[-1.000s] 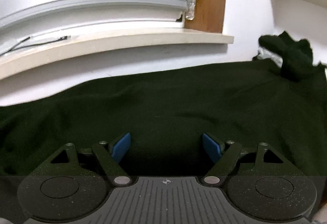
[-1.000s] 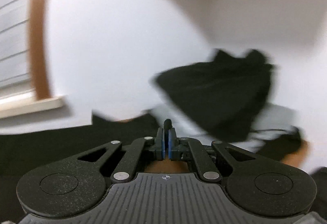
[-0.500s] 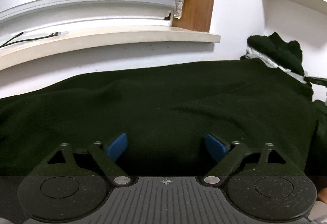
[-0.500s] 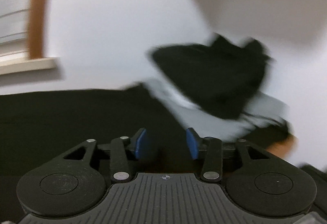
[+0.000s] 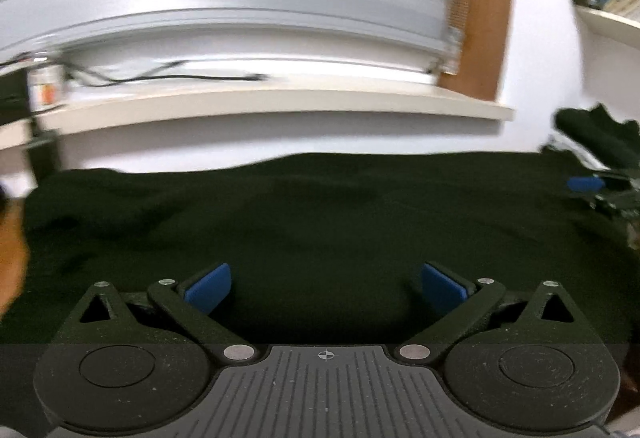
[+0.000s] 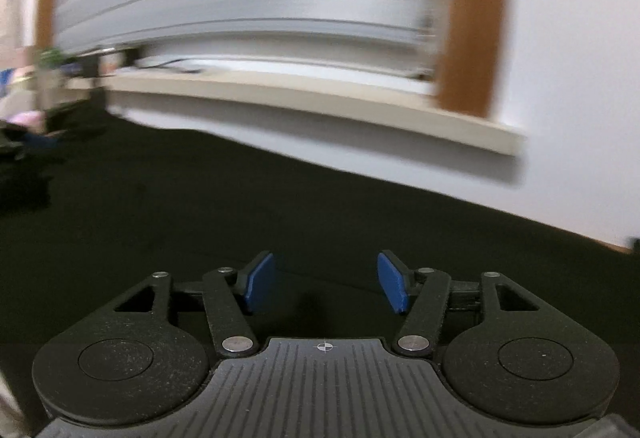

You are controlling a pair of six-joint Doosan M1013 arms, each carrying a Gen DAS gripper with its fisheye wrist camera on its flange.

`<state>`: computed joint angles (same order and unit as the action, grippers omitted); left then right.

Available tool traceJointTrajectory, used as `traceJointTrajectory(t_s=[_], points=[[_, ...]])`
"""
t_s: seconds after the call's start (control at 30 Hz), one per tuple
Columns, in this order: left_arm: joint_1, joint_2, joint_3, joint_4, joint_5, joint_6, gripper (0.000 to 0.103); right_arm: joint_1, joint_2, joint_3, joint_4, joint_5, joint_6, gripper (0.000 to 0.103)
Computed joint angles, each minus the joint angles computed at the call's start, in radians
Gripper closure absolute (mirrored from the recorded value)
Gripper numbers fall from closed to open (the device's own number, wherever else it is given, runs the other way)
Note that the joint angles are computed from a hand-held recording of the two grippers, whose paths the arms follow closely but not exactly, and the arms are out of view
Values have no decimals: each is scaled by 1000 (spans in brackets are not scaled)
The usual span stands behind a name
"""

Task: Fold clothes

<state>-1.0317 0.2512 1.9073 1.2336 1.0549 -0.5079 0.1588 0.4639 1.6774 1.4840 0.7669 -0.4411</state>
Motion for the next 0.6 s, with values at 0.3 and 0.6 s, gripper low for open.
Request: traceJointTrajectory(t_s=[0.3, 0.6], points=[[-51, -111, 104, -100, 144, -18, 4, 147, -43, 7, -148, 112, -1, 42], [-131, -253, 236, -184, 215, -80, 45, 321, -57, 15, -224, 197, -42, 41]])
